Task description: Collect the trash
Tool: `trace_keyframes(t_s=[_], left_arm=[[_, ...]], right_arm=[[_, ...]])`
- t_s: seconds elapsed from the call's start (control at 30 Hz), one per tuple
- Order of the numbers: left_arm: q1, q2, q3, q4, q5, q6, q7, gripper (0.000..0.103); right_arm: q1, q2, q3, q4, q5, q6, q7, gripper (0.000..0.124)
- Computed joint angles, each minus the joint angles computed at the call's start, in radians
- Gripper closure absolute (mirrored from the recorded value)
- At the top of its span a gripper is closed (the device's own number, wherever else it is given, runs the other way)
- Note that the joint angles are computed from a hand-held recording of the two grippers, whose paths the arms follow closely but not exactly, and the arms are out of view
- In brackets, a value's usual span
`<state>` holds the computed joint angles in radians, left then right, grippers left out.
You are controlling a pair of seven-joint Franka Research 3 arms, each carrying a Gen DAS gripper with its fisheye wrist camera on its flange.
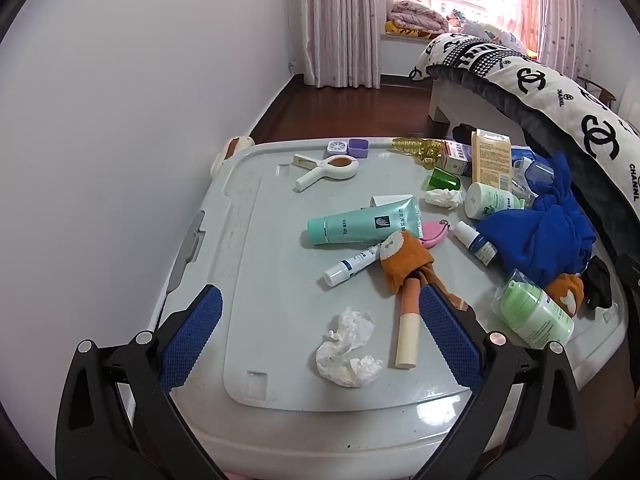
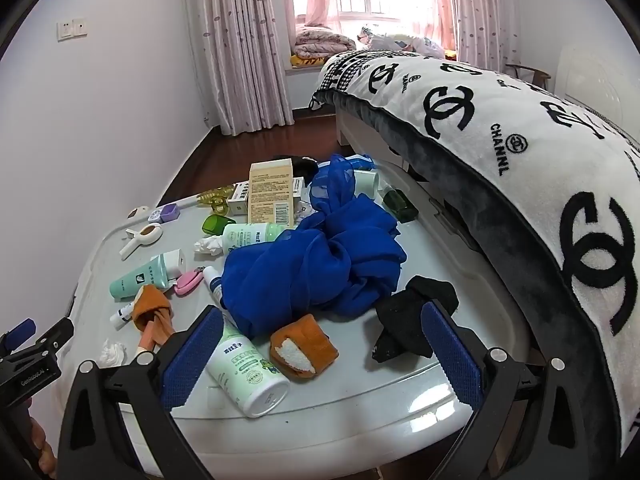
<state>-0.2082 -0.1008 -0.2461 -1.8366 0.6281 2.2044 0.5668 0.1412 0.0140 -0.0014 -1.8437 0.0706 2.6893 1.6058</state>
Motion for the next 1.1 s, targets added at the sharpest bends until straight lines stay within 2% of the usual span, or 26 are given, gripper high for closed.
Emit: trace_keyframes(t_s=[1.1], left_arm=[[-0.001,0.001,0.0,0.007,0.001,-0.01,0.006,0.007]], right_arm=[[0.0,0.0,0.0,-0.001,0.006,0.004,-0.01,0.026]])
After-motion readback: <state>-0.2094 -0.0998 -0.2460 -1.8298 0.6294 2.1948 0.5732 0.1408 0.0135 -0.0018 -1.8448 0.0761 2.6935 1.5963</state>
